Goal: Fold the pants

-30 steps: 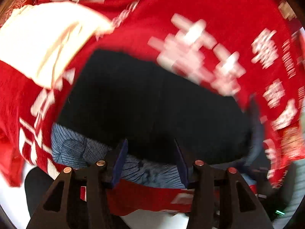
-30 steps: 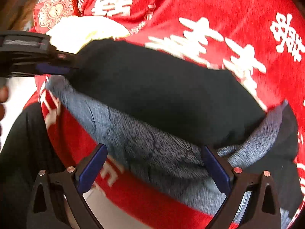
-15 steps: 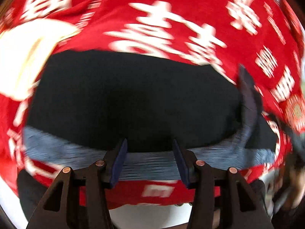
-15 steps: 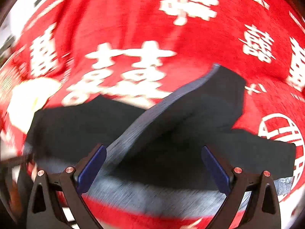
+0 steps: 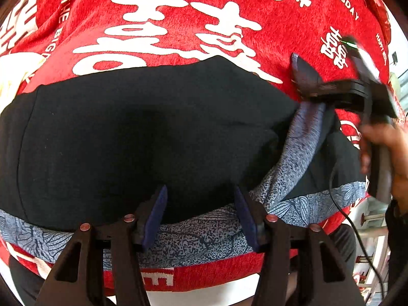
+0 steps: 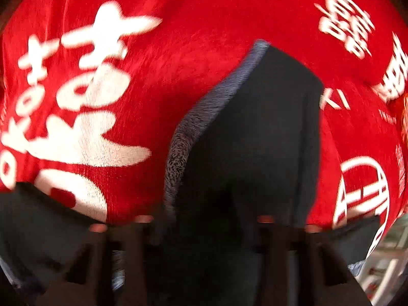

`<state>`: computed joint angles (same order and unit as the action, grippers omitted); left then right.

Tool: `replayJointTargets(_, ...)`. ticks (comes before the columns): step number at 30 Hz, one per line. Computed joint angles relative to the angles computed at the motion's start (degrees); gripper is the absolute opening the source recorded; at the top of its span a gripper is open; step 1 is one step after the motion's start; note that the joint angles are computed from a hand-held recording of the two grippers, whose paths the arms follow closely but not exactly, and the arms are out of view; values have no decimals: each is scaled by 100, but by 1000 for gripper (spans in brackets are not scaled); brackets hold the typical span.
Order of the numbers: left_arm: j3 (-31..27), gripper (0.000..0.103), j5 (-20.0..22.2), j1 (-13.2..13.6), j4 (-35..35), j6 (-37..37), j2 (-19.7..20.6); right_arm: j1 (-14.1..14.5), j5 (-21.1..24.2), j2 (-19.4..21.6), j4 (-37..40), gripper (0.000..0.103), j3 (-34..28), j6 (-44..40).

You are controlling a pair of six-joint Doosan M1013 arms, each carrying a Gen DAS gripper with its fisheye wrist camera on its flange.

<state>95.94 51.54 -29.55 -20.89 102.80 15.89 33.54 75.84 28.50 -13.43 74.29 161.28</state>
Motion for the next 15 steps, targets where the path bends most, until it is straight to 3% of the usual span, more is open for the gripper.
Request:
replayJointTargets(3, 32, 59, -19, -34, 97, 18, -42, 328, -457, -535, -752, 27, 532, 1094)
replayJointTargets(7, 32, 59, 84, -14, 66, 52, -60, 1116, -580, -1169, -1862, 22, 1232, 3368)
replayJointTargets(10, 58, 60, 83, -41, 175, 86, -84, 1587, -367, -1299, -1778, 22, 1540, 4198)
replayJointTargets(11, 56, 61, 84, -70, 264, 48, -92, 1653, -523, -1353, -1662, 22, 1674, 4352)
replayJointTargets(13, 35, 65, 132, -126, 383, -25, -93, 1711, -909, -1436, -1351, 33, 1931, 4527)
replayJointTargets(15, 29, 67, 182, -165, 402, -29, -99, 1770, -668, -1417, -1252, 61, 1941, 4494)
